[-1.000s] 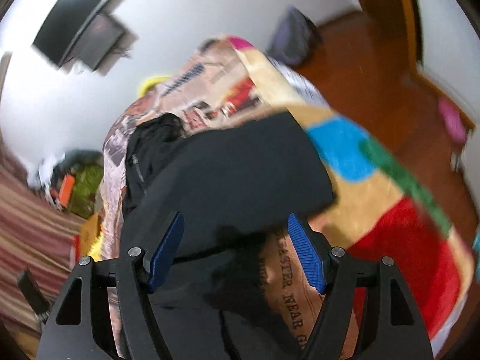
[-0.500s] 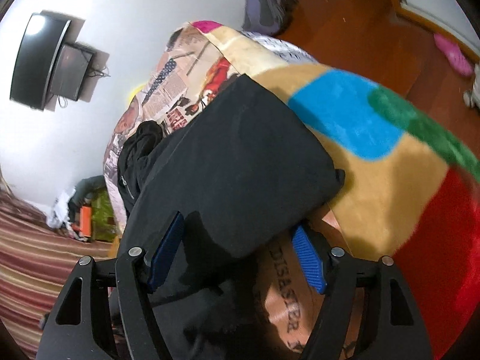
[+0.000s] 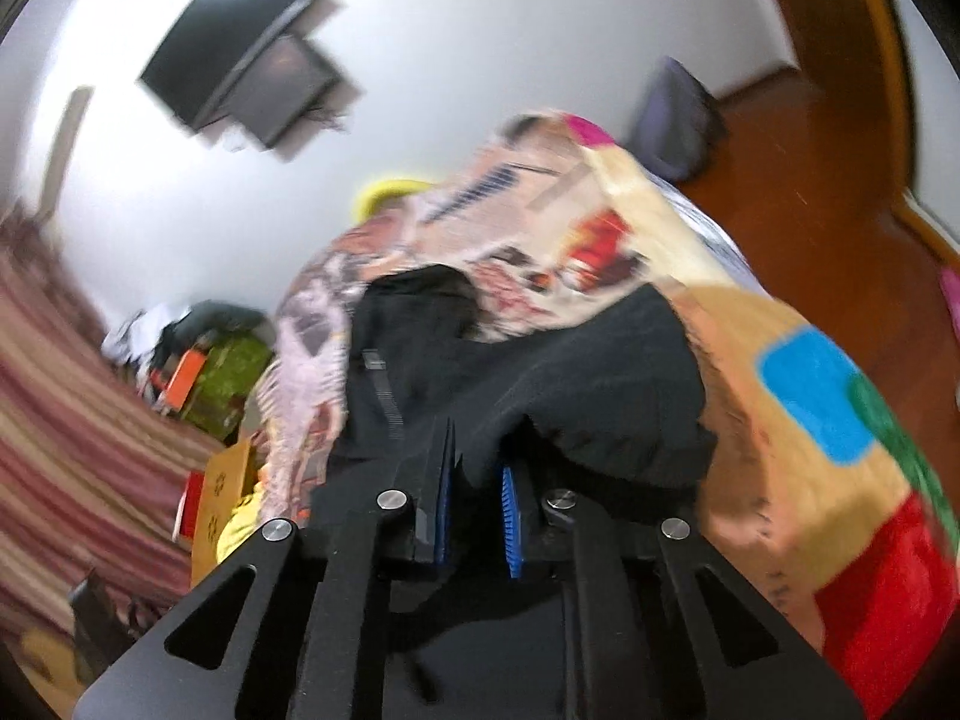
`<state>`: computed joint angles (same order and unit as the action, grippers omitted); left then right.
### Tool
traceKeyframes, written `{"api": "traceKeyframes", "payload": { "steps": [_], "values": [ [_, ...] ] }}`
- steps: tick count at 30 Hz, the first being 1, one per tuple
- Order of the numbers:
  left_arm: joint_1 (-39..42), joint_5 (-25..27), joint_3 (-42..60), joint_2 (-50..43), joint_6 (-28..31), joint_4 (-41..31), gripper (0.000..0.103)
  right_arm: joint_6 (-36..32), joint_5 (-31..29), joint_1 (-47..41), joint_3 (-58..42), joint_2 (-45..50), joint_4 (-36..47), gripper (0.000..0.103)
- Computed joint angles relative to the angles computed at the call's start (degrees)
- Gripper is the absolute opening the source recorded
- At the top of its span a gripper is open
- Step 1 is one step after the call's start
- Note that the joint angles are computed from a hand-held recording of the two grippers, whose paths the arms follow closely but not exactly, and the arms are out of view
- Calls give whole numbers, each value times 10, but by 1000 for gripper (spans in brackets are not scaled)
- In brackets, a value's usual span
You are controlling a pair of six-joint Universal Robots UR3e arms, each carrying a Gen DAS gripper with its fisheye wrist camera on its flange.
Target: Fold large clothes
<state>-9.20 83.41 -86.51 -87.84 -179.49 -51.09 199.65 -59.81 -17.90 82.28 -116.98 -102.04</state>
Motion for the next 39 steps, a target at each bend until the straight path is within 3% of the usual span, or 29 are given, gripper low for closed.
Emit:
{"api": "traceKeyframes", "payload": {
  "steps": [6, 11, 17, 23, 30, 32, 34, 39],
  "values": [
    [53, -29, -45, 58, 17, 2, 86, 42, -89, 188, -142, 153, -64, 11],
    [110, -60, -85, 113, 34, -8, 86, 42, -146, 312, -267, 286, -65, 11],
    [192, -97, -130, 172, 61, -37, 86, 22, -153, 410, -420, 441, 12, 11],
    [253, -117, -167, 210, 80, -64, 87, -10, -174, 473, -486, 541, 94, 13],
    [309, -144, -191, 226, 89, -105, 87, -51, -171, 492, -563, 607, 224, 17],
    [326, -167, -192, 226, 86, -124, 87, -58, -172, 491, -557, 599, 229, 19],
    [336, -186, -194, 226, 84, -140, 87, -60, -166, 490, -556, 590, 242, 31],
    [327, -204, -190, 210, 73, -157, 87, -69, -167, 489, -523, 535, 221, 35]
  ]
}}
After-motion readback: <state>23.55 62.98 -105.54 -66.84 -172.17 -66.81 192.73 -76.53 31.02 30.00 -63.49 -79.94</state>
